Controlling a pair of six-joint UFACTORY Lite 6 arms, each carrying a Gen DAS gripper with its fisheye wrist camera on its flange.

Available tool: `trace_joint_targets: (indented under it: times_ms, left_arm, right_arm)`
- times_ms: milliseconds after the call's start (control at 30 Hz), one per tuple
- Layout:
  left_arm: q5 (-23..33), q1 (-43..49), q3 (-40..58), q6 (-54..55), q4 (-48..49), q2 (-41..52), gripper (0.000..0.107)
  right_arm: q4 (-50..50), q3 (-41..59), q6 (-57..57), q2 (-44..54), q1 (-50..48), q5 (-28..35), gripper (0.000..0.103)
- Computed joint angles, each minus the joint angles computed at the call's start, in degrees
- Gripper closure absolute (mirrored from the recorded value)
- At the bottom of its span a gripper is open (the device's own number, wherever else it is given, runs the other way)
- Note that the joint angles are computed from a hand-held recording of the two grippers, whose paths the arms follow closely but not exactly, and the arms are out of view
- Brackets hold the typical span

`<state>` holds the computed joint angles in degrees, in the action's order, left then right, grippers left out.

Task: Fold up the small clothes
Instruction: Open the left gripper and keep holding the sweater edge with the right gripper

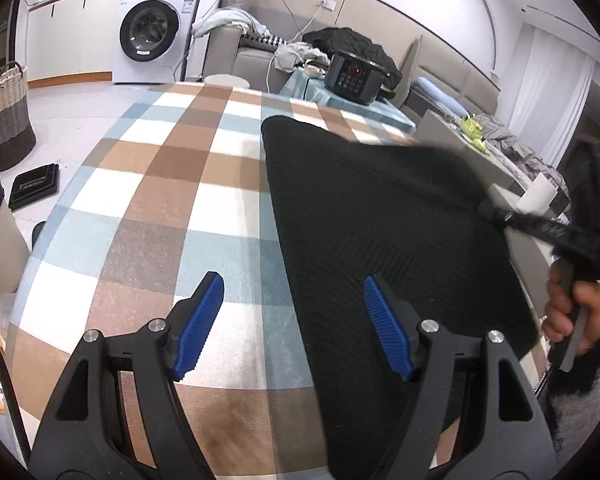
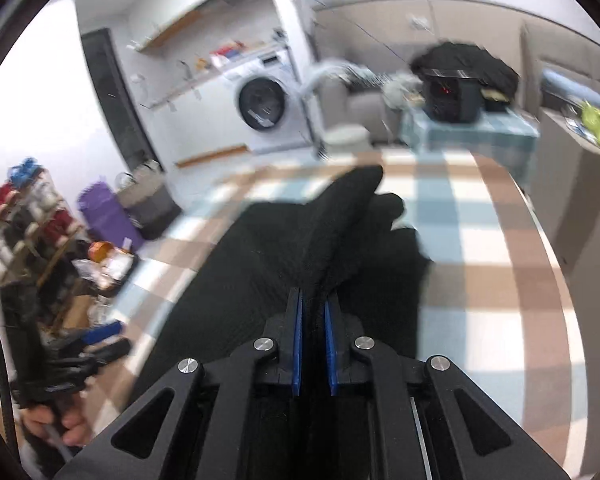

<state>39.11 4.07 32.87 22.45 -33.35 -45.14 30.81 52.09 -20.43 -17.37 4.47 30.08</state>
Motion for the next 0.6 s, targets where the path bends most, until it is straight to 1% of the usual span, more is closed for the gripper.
trace_joint_targets:
  times_ms: [33, 100, 133, 167, 200, 233, 300, 333, 367, 433, 467, 533, 567, 600]
  left_arm:
    - [-0.42, -0.64, -0.23, -1.01, 0.84, 0.53, 0.037]
    - [-0.95, -1.67, -0.72, -2.30, 1.62, 0.97, 0.037]
    - [-1.16, -2.29, -0.86, -2.97, 2.20, 1.19, 0.037]
    - [-1.65, -2.80, -1.15, -3.29, 2.49, 1.27, 0.037]
    - [-2.00, -3.31, -1.33, -3.70, 2.81, 1.26, 0.037]
    - [-2.35, -3.97, -1.42, -4.05, 3.02, 1.54, 0.037]
    - [-3.30, -4.97, -1.70, -4.27, 3.00, 2.46, 0.037]
    - [-3.69, -5.60, -1.80, -4.63, 3.18, 2.81, 0.037]
    - [-4.07, -6.22, -1.96, -4.83, 3.27, 3.27, 0.037]
    - [-4.82, -7.80, -2.24, -5.36, 3.41, 4.17, 0.037]
    - [-5.13, -8.42, -2.26, -5.78, 3.68, 4.54, 0.037]
    - [-5.87, -9.95, -2.35, -7.26, 4.68, 5.07, 0.037]
    - [-6.14, -10.79, -2.33, -8.49, 5.67, 5.11, 0.037]
    - [-6.24, -11.41, -2.28, -9.50, 6.60, 5.00, 0.037]
  right_arm:
    - [3.31, -0.54, -2.95, 2.93, -2.28, 1.39, 0.093]
    - [5.86, -1.54, -5.66, 6.74, -4.94, 2.82, 0.092]
    - [9.66, -2.35, -9.23, 7.96, -7.01, 4.28, 0.090]
    - [14.98, -3.85, -13.98, 7.79, -9.20, 5.96, 0.088]
    - [18.83, -5.52, -17.65, 6.40, -11.27, 7.84, 0.083]
    - [20.76, -6.92, -20.07, 4.96, -12.81, 9.71, 0.081]
    - [23.03, -10.21, -22.09, 1.42, -14.80, 12.41, 0.073]
    - [24.22, -11.87, -23.17, -0.21, -15.83, 14.01, 0.072]
    - [24.43, -13.19, -23.25, -1.53, -16.10, 14.18, 0.072]
    - [26.27, -15.30, -25.31, -2.49, -16.01, 12.62, 0.072]
    - [27.75, -15.36, -27.00, -1.49, -15.86, 11.47, 0.072]
    - [28.05, -15.49, -26.52, -1.77, -14.51, 9.64, 0.081]
    - [27.09, -15.10, -25.10, -2.39, -13.47, 8.67, 0.087]
    - [26.85, -14.76, -24.84, -3.40, -12.24, 7.61, 0.089]
